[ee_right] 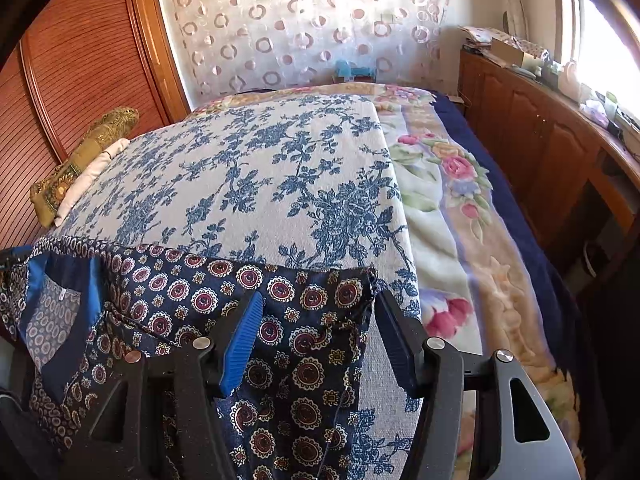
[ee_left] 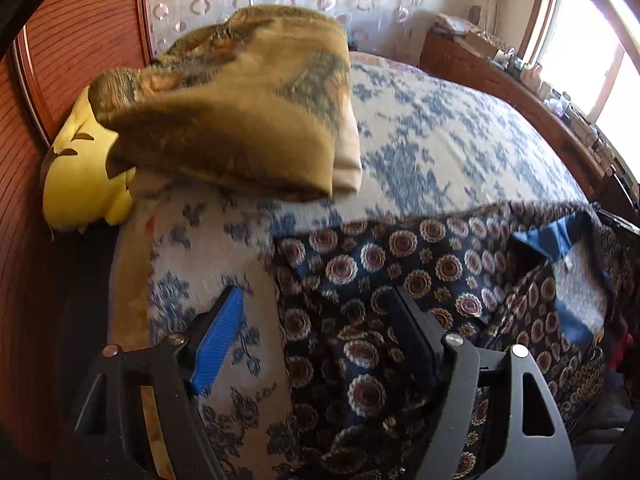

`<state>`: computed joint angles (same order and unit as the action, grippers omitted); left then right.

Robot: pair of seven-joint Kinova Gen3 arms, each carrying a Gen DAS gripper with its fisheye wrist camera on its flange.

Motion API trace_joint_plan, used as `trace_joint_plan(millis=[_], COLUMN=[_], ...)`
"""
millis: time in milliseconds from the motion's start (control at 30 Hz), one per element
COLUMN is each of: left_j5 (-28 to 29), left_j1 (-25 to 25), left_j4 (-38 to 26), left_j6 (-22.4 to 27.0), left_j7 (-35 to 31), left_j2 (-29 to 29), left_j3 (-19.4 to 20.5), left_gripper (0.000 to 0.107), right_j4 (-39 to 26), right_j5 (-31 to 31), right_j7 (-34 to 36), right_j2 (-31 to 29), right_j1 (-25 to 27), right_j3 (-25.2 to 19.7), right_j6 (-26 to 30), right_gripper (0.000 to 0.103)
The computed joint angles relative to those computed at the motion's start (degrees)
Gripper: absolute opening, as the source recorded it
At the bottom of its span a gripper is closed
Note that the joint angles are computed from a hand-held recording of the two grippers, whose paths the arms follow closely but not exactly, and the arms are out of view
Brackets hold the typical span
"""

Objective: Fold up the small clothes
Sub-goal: 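Lower the hem onto the shirt and open both grippers, then grasp the navy shirt edge with both grippers and lift it up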

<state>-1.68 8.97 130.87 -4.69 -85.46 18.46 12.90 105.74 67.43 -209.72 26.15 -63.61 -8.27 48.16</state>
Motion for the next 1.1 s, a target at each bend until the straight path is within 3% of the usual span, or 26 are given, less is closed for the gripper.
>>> trace_joint_plan(millis=[67,167,333,467,567,767,867,933,1000,1100], left_j5=[-1.5,-0.7,-0.6,-0.4,-0.6,-1.1,-1.8,-1.8,-1.9,-2.7], left_j1=[1.0,-2.1,-0.5,1.5,0.8,-1.0,-3.2,-2.5,-2.3,-2.7], left_j4=[0.5,0.9,0.1,0.0,-0.3,-0.4,-0.3,0.1,0.7,2.4], left_j6=[-0.8,-1.6,-0.9,-1.2,-0.4,0.1,-0.2,-0.7,-1.7,-4.1], left_j7=[2.0,1.1,1.0,0.4,0.5,0.4,0.9,1.1,1.4,2.7], left_j2=[-0.1,0.2,0.3,0.1,-0.1,-0.2,0.1,-0.2,-0.5,-1.6], left_j3=[-1.2,1.6,0.2,-1.5,-0.6,2.0,4.7,4.2,4.2,5.1], left_gripper=[0.076,0.076,0.076,0.053,0.037,0.023,0.013,0.010,0.008,0.007], right_j4=[0.1,0.1,0.0,0.3,0.3,0.5,0.1,0.1,1.2,2.4], right_j5=[0.0,-0.4,-0.3,0.2,0.4,0.8,0.6,0.5,1.6,3.5], right_j7=[-0.1,0.0,0.2,-0.2,0.2,0.8,2.2,2.8,2.2,0.1], right_j2=[0.0,0.3,0.6,0.7,0.8,0.9,1.1,1.0,0.3,-0.1], right_j1=[0.2,0.3,-0.1,-0.2,-0.3,-0.4,-0.6,-0.6,-0.2,-0.1], right_j3=[0.0,0.0,0.4,0.4,0.3,0.2,0.0,-0.1,-0.1,-0.2], right_j6=[-0.4,-0.8,-0.6,-0.7,-0.4,-0.2,0.4,0.3,-1.7,-3.2], right_gripper=[0.060,0.060,0.061,0.062,0.062,0.061,0.045,0.025,0.013,0.007])
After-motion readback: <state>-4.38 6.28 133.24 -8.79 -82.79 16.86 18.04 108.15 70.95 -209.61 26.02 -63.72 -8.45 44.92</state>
